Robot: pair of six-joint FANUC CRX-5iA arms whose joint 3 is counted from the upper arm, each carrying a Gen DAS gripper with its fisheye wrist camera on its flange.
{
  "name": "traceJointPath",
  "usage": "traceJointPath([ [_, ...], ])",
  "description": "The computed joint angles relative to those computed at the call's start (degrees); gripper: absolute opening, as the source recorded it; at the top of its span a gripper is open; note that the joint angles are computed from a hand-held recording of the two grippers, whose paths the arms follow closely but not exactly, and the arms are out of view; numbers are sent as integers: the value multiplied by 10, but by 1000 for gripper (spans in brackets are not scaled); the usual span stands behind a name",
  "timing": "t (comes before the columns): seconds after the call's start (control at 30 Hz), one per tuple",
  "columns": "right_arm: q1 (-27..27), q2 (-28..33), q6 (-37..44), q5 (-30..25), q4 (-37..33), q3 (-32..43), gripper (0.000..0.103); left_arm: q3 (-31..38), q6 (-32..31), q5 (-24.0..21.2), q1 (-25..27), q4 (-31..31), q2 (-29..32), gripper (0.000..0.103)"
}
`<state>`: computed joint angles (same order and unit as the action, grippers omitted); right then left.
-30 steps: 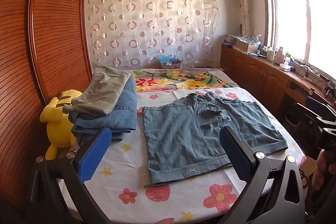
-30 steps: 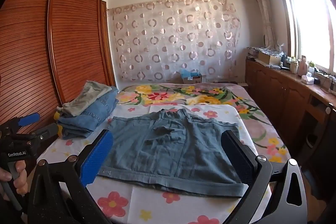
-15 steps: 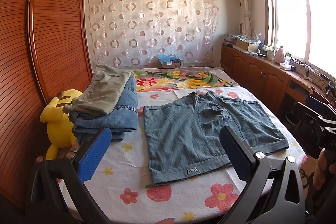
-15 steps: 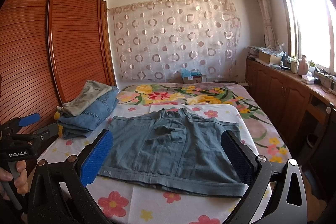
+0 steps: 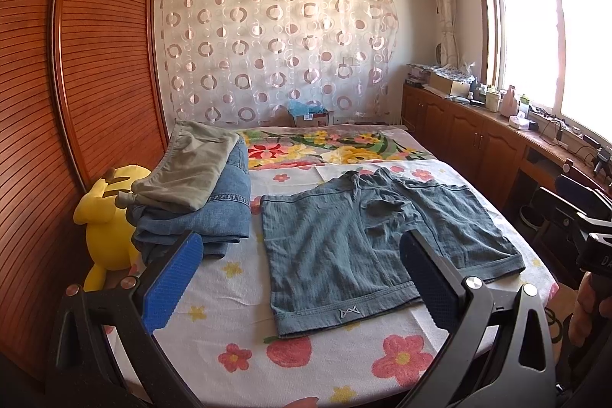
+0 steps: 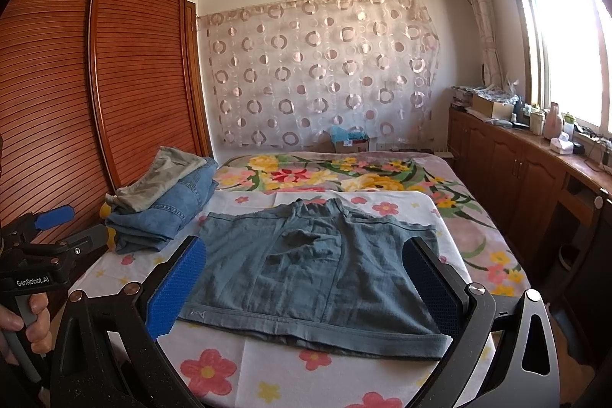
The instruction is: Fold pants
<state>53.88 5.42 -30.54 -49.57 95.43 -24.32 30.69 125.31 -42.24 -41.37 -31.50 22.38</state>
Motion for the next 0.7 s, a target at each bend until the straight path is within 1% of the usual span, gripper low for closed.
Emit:
traceJointPath([
  [0.7,1,1,-6,-4,4,-1,102,-1,2,0,-1,-3,-1,103],
])
